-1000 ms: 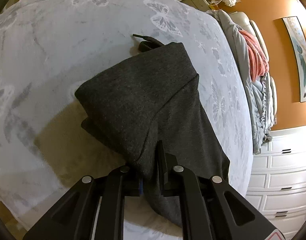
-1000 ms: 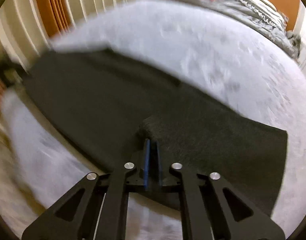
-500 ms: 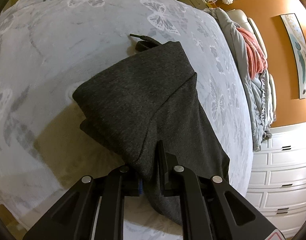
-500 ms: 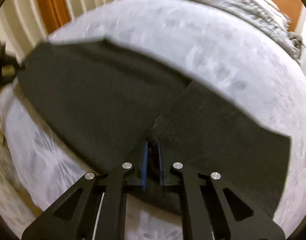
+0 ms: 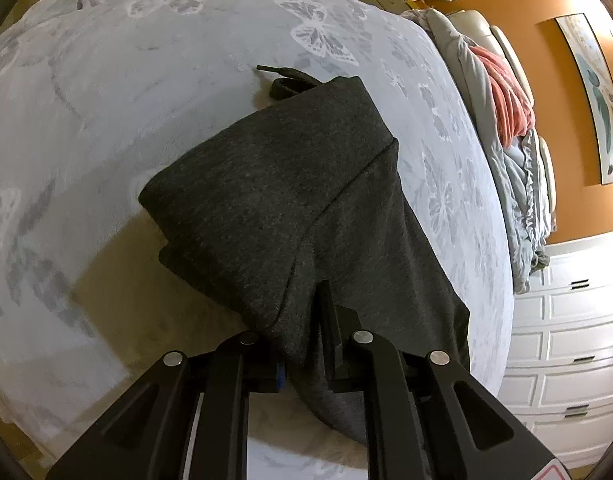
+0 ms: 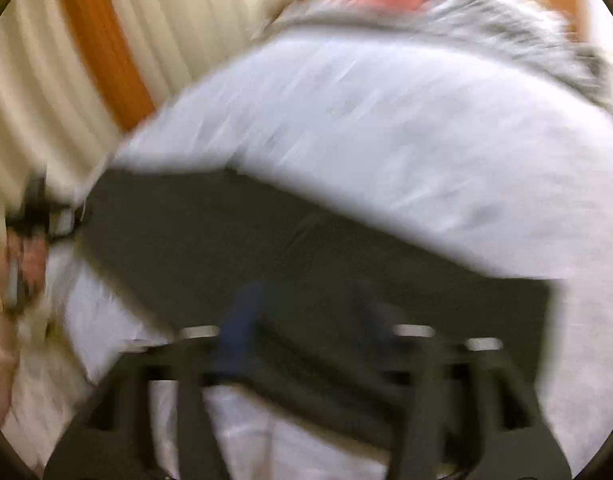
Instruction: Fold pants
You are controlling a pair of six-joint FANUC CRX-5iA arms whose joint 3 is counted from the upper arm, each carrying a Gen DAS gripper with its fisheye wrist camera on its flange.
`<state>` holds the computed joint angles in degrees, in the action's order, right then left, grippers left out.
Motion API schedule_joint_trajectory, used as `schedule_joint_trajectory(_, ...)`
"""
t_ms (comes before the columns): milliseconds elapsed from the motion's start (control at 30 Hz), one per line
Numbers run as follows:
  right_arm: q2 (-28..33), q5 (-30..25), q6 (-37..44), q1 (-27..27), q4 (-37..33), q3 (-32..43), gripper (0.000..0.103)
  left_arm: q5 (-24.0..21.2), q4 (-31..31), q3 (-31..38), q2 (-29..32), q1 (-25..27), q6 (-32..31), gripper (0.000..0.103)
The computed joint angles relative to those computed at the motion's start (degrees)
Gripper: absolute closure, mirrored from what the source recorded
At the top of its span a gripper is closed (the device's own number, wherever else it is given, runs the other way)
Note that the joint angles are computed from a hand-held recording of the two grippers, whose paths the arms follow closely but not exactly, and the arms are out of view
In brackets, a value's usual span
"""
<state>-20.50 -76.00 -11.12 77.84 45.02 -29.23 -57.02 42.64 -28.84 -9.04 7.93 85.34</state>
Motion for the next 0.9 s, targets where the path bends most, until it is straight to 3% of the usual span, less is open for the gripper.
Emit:
schedule_joint_trajectory(33,-2.3,-5.9,-3.4,1.6,-1.6,-0.9,0.026,0.0,0.3,0.0,0.1,0.0,-0.1,0.092)
schedule_joint_trajectory(100,-6.2,-10.8,-10.0,2.5,-7.2,-2.7,0.026,0.0,1.3,-0.3,0.3,0.0,0.0,0.092)
schedule_joint_trajectory(267,-11.1,-6.4,-11.6,-1.8,-21.2,-5.5,0.029,1.3,4.3,-1.8,0.2,-0.2,1.6,0.092)
schedule_joint_trajectory(333,-13.1,-1.4,-11.2,-2.3,-22.9,-7.8,0.058,1.9,4.3,-2.0,-0.1,-0.5,2.4,0.092)
schedule_joint_trajectory(367,-12.9,-2.2,-10.7,-0.7,-21.2,-8.3,0.064,2.3,4.3,-2.0,-0.3,-0.7,2.6,0.092)
schedule_joint_trajectory(400,-13.4,-1.3,-9.6,-0.4,-20.3,-8.6,0.090,2.7,4.2,-2.0,-0.5,-1.0,3.0,0.093)
schedule_joint_trajectory(600,-18.1,-8.1,-19.5,10.2,-11.3,-10.7,0.090,3.6,2.3,-1.8,-1.9,-1.3,3.7,0.096)
schedule_joint_trajectory(767,-8.3,-7.2,-4.6,0.0,-21.3,-4.9,0.089,3.2,1.1,-1.4,-2.2,-1.1,3.5,0.097)
schedule_joint_trajectory(833,-8.3,-9.5,-5.2,1.4,-20.4,-3.9,0.084,3.6,1.4,-1.5,-2.9,-1.3,2.8,0.098)
schedule_joint_trajectory(900,-9.7,-13.8,-11.7,4.4,-18.9,-3.9,0.070,4.4,0.9,-1.0,-3.9,-2.0,2.2,0.098)
